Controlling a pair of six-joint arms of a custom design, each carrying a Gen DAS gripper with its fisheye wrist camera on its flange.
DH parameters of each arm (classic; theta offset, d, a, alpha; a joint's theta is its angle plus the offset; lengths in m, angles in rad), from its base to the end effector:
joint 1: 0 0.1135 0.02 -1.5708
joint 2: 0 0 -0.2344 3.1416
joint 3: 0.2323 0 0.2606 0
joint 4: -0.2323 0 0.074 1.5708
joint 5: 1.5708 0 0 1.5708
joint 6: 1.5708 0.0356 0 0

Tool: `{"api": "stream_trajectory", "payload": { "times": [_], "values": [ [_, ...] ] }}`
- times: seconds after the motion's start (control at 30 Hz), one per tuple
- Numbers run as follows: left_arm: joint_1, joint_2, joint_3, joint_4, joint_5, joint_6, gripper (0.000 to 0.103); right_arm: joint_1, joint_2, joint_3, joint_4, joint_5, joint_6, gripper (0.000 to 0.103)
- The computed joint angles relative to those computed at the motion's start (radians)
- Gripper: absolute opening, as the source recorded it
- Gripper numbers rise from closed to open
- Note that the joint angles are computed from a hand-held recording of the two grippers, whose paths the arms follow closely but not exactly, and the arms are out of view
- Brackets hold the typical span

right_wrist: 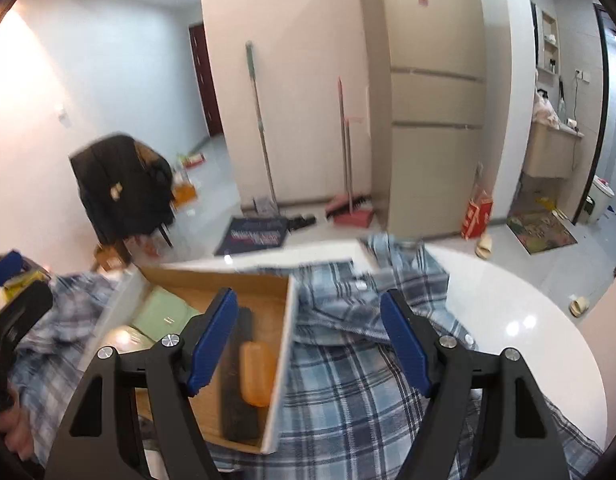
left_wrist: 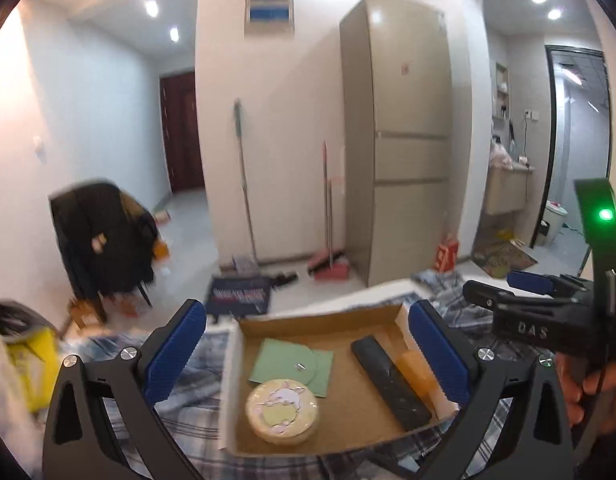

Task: Organize rigid objects
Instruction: 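Withdraw both tools from the box and move the right tool to a black item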

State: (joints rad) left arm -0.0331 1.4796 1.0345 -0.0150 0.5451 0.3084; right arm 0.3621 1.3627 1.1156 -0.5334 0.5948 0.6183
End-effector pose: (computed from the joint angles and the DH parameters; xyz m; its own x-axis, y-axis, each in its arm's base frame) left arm 0.3462 -0.0299 0.2455 -0.2733 0.2687 -0.9236 0.6041 0.7952 0.0526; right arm 0.2929 0.0896 0.2662 -0.4904 0.3276 -0.8076 0.4457 0.8906 0.0906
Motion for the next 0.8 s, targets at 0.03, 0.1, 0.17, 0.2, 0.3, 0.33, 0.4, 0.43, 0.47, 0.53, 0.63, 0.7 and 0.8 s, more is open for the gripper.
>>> {"api": "stream_trajectory", "payload": {
  "times": [0.03,0.1,0.17,0.2,0.3,0.33,0.4,0.43,0.47,0.53,0.63,0.7,0.8],
  "values": [
    [0.019,-0.05,-0.038,0.023,0.013,-0.005,0.103,0.018,-0.031,0.0,-0.012,0.001,0.005,0.077],
    [0.072,-0.168,-0.122,0.071,0.046,-0.027,0.103,0.06,-0.079,-0.002,-0.035,0.014,0.022,0.084],
    [0.138,-0.261,-0.173,0.077,0.103,-0.054,0.103,0.119,-0.122,-0.005,-0.071,0.061,0.037,0.086],
    [0.165,-0.285,-0.181,0.064,0.141,-0.062,0.103,0.154,-0.132,0.004,-0.101,0.094,0.045,0.086],
    [0.265,-0.348,-0.192,0.004,0.278,-0.08,0.103,0.255,-0.149,0.033,-0.189,0.189,0.072,0.087],
    [0.291,-0.369,-0.201,-0.006,0.312,-0.076,0.103,0.296,-0.154,0.041,-0.214,0.222,0.091,0.09],
    [0.319,-0.432,-0.235,-0.03,0.343,-0.029,0.103,0.377,-0.18,0.031,-0.242,0.296,0.135,0.098],
    [0.33,-0.465,-0.267,-0.009,0.346,-0.027,0.103,0.414,-0.187,0.027,-0.254,0.332,0.159,0.103],
    [0.347,-0.515,-0.317,0.031,0.36,-0.032,0.103,0.454,-0.18,0.033,-0.284,0.382,0.194,0.103],
    [0.4,-0.629,-0.427,0.117,0.389,-0.056,0.103,0.537,-0.137,0.069,-0.396,0.49,0.282,0.103],
    [0.491,-0.709,-0.496,0.126,0.48,-0.087,0.103,0.608,-0.127,0.066,-0.447,0.529,0.34,0.103],
    [0.548,-0.681,-0.452,-0.035,0.536,-0.06,0.103,0.621,-0.193,0.001,-0.379,0.467,0.333,0.103],
    [0.602,-0.581,-0.372,-0.293,0.583,0.087,0.103,0.636,-0.264,-0.077,-0.358,0.421,0.391,0.103]
  ]
}}
